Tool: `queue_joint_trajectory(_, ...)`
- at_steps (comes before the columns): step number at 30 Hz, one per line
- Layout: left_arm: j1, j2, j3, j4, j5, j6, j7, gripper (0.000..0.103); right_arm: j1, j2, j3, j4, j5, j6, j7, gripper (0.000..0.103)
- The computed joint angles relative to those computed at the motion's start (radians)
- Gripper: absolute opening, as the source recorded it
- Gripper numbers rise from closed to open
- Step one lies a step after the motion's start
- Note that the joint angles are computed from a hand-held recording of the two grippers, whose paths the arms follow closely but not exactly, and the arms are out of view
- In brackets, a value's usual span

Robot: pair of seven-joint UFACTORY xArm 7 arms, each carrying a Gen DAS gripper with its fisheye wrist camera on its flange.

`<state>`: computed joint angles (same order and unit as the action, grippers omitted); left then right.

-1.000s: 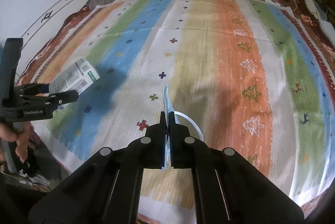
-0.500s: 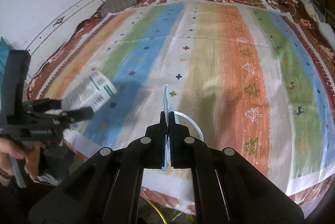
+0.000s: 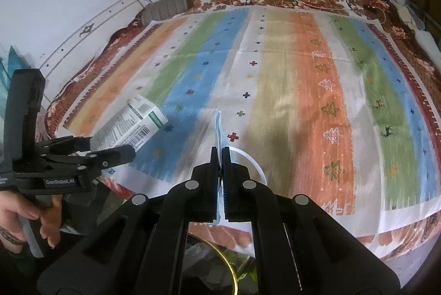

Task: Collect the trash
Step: 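Lift the box with the left gripper while the right carries the mask to the bin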

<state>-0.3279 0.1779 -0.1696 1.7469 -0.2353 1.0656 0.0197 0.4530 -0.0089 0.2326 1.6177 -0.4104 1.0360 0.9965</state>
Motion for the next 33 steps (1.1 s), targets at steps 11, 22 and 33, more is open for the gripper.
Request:
queue_joint_trajectory(11, 0.009, -0.144, 0.000, -0.149, -0.088, -0.054, 0.056, 0.076, 0.030, -0.049, 0.045, -0.023, -0.049, 0.040, 0.086, 0.002)
queue_joint_trajectory(22, -0.002, -0.286, 0.017, -0.299, -0.190, -0.082, 0.106, 0.076, 0.051, -0.095, 0.101, -0.058, -0.110, 0.070, 0.175, 0.002)
queue_joint_trajectory(33, -0.023, -0.427, 0.053, -0.453, -0.288, -0.095, 0.146, 0.076, 0.082, -0.120, 0.144, -0.098, -0.123, 0.077, 0.243, 0.002)
